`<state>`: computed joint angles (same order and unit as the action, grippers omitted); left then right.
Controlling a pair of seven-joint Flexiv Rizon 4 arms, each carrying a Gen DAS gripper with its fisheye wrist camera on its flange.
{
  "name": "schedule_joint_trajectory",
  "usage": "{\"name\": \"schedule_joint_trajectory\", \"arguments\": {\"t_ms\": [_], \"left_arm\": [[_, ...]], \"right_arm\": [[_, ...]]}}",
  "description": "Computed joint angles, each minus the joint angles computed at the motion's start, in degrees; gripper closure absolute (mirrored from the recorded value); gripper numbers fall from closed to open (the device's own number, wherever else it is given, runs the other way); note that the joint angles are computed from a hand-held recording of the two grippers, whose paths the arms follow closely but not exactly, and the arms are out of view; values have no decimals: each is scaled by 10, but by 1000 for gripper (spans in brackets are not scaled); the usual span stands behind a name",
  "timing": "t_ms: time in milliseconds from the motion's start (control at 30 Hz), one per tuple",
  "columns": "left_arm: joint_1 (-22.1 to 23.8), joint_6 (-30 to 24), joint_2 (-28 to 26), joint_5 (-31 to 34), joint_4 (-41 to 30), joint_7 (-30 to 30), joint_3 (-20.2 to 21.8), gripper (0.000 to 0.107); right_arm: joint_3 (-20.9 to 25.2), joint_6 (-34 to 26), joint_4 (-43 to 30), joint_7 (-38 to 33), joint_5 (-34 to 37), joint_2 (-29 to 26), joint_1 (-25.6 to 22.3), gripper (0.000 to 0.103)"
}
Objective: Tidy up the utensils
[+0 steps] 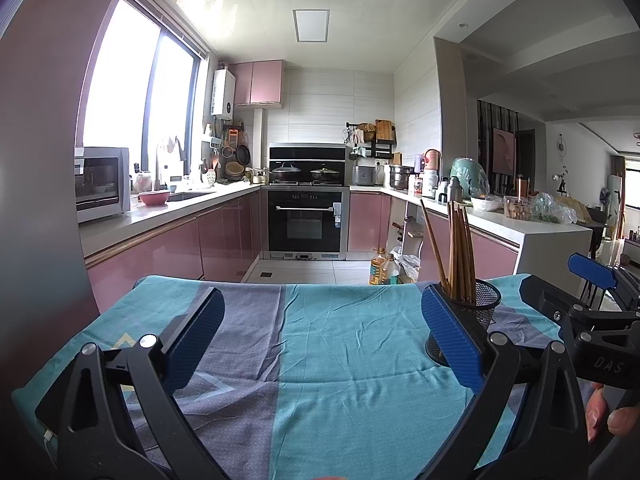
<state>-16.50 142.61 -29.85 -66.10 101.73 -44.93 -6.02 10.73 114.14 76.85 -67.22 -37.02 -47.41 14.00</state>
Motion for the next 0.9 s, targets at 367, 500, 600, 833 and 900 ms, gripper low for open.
{"name": "schedule_joint_trajectory", "arguments": {"t_ms": [367,500,600,833,900], "left_arm": [[0,0,0,-1,0,1,0,10],[0,1,0,0,0,0,0,10],[0,1,0,0,0,0,0,10],[0,2,0,0,0,0,0,10],[0,1,0,-1,1,0,-1,10]], "right_arm": [[-1,2,-1,-2,3,-1,1,7],[-1,3,-2,-2,3,-2,1,7],[-2,6,-1,-1,3,-2,1,7],[0,6,-3,3,-3,-3,-2,7],[-1,6,-4,4,-2,-4,-1,7]]}}
